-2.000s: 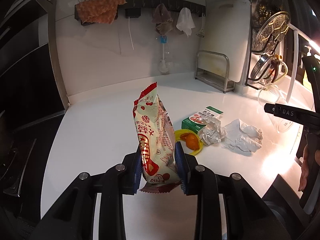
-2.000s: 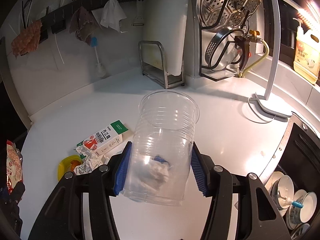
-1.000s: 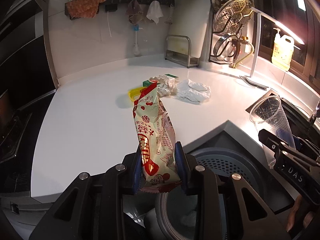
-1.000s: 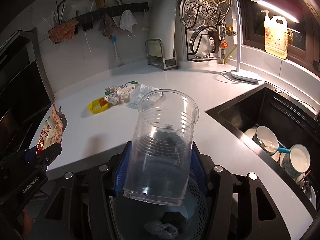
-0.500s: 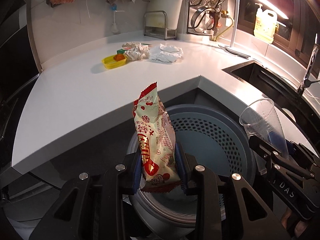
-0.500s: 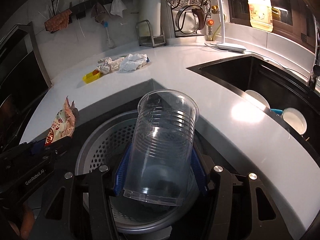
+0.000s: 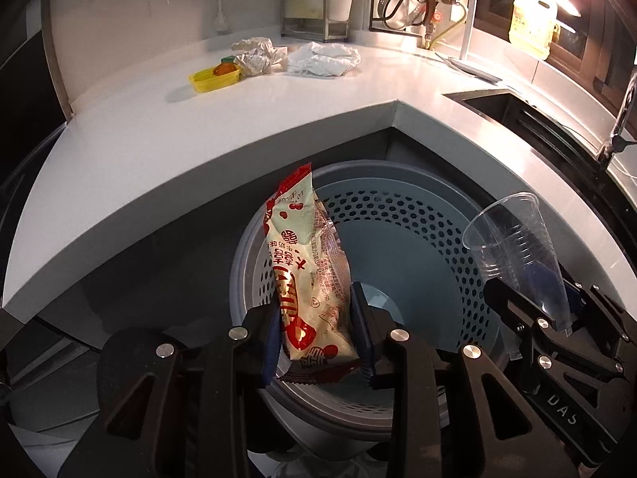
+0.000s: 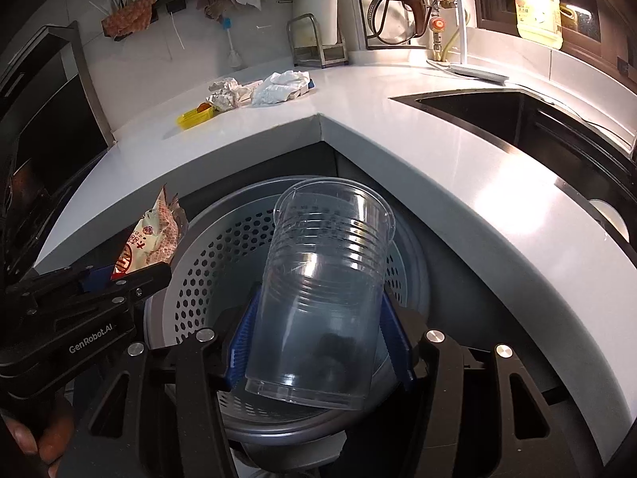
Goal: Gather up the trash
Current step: 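Carry wrapper and cup over the bin and open both tools to drop them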
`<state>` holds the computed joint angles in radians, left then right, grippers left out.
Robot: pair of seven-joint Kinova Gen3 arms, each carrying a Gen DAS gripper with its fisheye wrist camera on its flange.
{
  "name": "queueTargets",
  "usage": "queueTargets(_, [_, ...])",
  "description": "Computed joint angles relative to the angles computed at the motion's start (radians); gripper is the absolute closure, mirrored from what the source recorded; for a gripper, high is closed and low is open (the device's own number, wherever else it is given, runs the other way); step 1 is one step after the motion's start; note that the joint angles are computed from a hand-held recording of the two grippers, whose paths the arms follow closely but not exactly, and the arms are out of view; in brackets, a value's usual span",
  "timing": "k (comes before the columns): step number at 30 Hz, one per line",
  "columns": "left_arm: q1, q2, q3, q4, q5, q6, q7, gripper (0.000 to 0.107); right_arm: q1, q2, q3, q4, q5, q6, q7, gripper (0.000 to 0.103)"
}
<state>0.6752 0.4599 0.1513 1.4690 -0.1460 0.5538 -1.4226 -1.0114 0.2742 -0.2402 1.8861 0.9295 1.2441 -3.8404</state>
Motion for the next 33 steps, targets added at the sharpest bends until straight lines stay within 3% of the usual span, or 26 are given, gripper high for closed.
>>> queueTargets(12, [0.002, 0.009, -0.006, -0.002, -0.003, 0.003, 0.013, 0.074, 0.022, -0.001, 0.007, 0.023, -0.001, -0.067, 0.006, 0.047])
queueTargets(16, [0.007, 0.007, -0.013, 0.001, -0.007, -0.005, 0.023, 0.061, 0.015, -0.003, 0.007, 0.026, 0.005, -0.055, -0.005, 0.044])
queueTargets(19, [0.013, -0.003, -0.020, 0.018, -0.017, -0.029, 0.035, 0.048, 0.007, -0.006, 0.004, 0.027, 0.014, -0.037, -0.015, 0.031])
queueTargets(33, [0.013, -0.008, -0.019, 0.022, -0.033, -0.037, 0.045, 0.046, 0.004, -0.007, -0.004, 0.023, 0.020, -0.010, -0.027, 0.030])
